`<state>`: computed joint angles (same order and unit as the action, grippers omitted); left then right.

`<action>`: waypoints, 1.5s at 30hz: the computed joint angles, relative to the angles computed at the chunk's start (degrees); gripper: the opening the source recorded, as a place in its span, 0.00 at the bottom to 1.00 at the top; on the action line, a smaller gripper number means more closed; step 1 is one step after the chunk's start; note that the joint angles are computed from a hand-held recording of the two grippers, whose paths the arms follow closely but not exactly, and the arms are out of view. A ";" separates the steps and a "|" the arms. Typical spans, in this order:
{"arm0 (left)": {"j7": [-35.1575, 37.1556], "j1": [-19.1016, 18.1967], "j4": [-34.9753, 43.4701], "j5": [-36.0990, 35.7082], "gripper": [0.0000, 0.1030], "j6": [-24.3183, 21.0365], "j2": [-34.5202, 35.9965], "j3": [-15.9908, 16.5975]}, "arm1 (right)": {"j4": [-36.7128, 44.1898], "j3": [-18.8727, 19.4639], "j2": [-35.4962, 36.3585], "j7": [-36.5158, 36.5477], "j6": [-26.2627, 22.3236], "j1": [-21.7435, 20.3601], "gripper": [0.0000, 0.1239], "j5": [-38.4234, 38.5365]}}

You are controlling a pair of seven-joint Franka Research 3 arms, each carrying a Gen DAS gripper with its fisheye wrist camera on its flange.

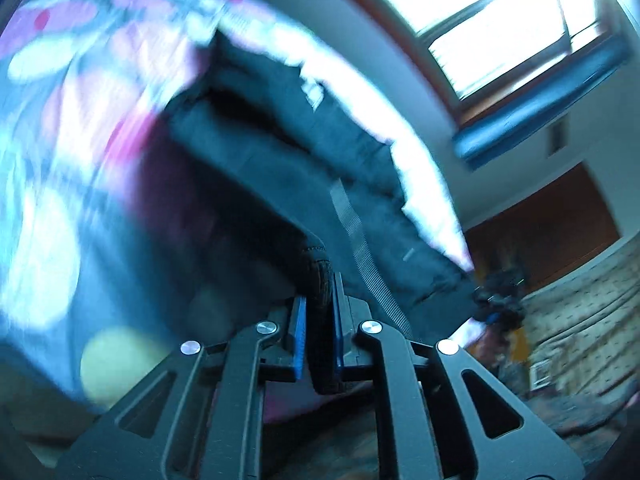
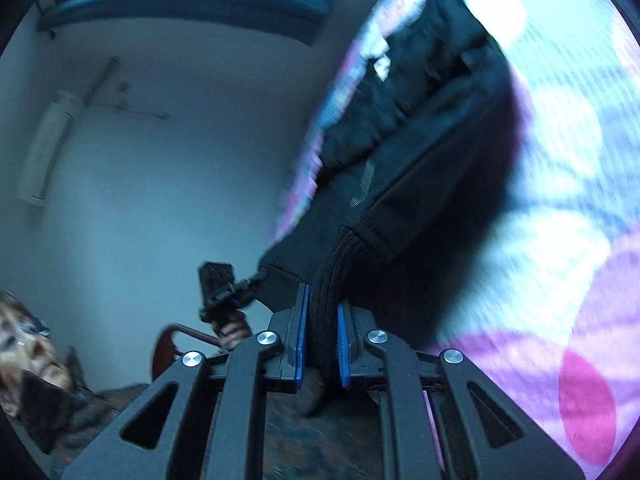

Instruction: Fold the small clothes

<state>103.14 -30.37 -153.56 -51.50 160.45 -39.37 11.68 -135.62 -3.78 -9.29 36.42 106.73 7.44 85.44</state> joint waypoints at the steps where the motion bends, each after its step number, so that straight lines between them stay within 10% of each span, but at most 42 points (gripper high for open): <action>1: 3.35 -2.64 1.88 -2.60 0.10 1.41 0.96 2.69 | 1.66 -0.49 1.09 -0.31 -1.03 -0.17 0.10 1.51; 6: 16.14 -7.88 14.82 -13.10 0.10 1.46 12.83 10.75 | 14.69 0.71 11.67 0.17 -1.26 -1.02 0.10 8.20; 12: 18.61 -5.46 30.88 -19.66 0.10 -7.68 32.64 15.46 | 35.26 5.67 29.56 8.93 5.63 -2.56 0.10 9.53; 21: 16.89 3.05 41.57 -18.20 0.16 -14.35 47.19 11.11 | 48.92 11.56 43.94 21.23 12.23 -5.92 0.09 5.96; 24: 22.51 5.97 39.44 -22.08 0.27 -15.91 44.19 9.15 | 47.90 14.23 43.77 19.93 10.33 -9.19 0.25 7.06; 26: 25.77 7.13 36.72 -23.06 0.51 -13.39 41.10 7.67 | 46.50 15.81 42.57 17.60 10.80 -10.56 0.40 8.34; 28: 25.05 7.30 34.45 -18.25 0.62 -5.84 38.66 5.35 | 45.11 15.48 40.29 14.98 12.78 -10.40 0.47 6.81; 34: 17.35 10.96 35.70 0.73 0.62 -1.92 40.21 0.33 | 45.74 13.27 36.05 9.14 21.62 -6.13 0.47 -4.25; 45: 7.94 16.65 53.77 25.56 0.64 -12.92 54.38 -5.63 | 58.41 15.11 44.38 10.89 24.23 -4.87 0.47 -20.87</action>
<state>111.08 -13.72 -99.80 -25.94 147.53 15.02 6.06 -77.21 11.33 35.10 47.30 130.96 2.57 64.57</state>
